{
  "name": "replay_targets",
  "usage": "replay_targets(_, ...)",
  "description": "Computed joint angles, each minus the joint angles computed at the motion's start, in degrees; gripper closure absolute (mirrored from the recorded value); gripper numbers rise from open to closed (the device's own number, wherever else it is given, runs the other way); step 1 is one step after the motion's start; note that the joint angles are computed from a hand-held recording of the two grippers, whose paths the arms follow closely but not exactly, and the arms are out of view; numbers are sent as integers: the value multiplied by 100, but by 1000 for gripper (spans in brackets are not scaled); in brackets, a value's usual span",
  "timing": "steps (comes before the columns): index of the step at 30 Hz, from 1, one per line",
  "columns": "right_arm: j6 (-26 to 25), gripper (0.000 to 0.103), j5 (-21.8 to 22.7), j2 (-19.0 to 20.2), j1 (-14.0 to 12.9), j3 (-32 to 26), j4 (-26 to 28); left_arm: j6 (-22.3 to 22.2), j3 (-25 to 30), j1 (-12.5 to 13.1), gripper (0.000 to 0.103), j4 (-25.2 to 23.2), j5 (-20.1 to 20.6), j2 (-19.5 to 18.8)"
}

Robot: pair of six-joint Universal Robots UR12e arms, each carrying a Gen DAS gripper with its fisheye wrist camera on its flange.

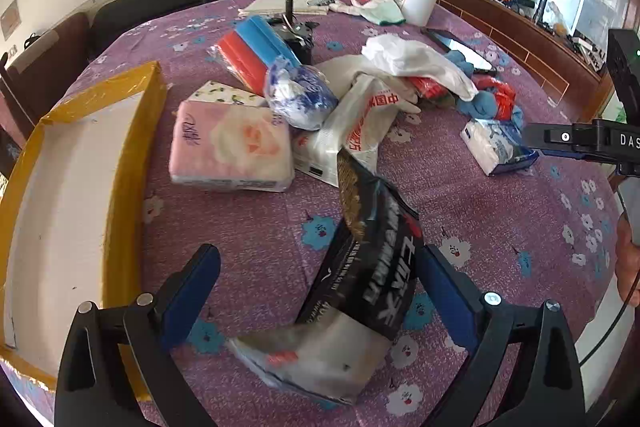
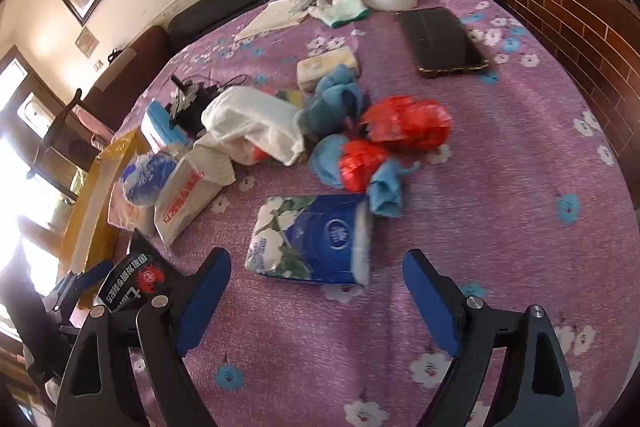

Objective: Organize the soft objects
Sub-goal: 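Grasp the black snack packet with the left tool while the right tool grasps the floral tissue pack, then carry both packs into the yellow box tray and open both tools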

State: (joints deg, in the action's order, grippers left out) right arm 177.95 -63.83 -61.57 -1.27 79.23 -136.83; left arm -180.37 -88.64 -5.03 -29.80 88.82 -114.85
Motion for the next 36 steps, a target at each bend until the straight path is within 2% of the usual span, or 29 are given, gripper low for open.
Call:
replay_targets(3, -212, 13, -296, 108, 154, -141, 8, 45, 119, -37, 5, -95, 78, -72)
replay_targets(5, -380, 13, -656, 157, 294, -198, -64, 66, 207, -45, 5, -196, 114, -126)
replay_targets(10, -612, 13, -1172, 247, 476, -300, -104, -126, 349, 13, 6, -407, -47, -231)
replay_targets(11, -615, 13, -1219, 273, 487, -338, -84, -168, 374, 39, 10, -482, -157, -250)
replay_targets(12, -607, 13, -1256, 294, 497, -367, -58, -172, 359, 33, 22, -435, -109, -251)
replay_targets(13, -599, 13, -1283, 323, 504, -405, -22, -127, 333, 18, 42, -372, -46, -236)
replay_targets(14, -604, 13, -1315, 350, 511, -439, 12, -78, 317, 6, 56, -373, -3, -206)
replay_targets(15, -626, 13, -1357, 361, 518, -463, 74, -95, 301, 27, 65, -398, -103, -173)
replay_targets(17, -707, 24, -1400, 372, 524, -474, 155, -292, 205, 121, 65, -344, -482, -77)
replay_targets(18, -731, 24, -1402, 341, 524, -426, 88, -394, 115, 162, 65, -259, -600, 0)
replay_targets(25, -966, 25, -820, -26, 470, -30, -362, -804, -496, 447, 65, 352, -1422, 504)
replay_targets(30, -1255, 24, -139, -281, 471, 143, -576, -1297, -866, 845, 65, 864, -2015, 922)
replay_targets(34, -1516, 24, 397, -311, 597, -9, -612, -1631, -862, 1202, 65, 943, -2259, 1070)
replay_targets(36, -1658, 24, 479, -253, 701, -154, -603, -1755, -754, 1381, 65, 884, -2324, 1051)
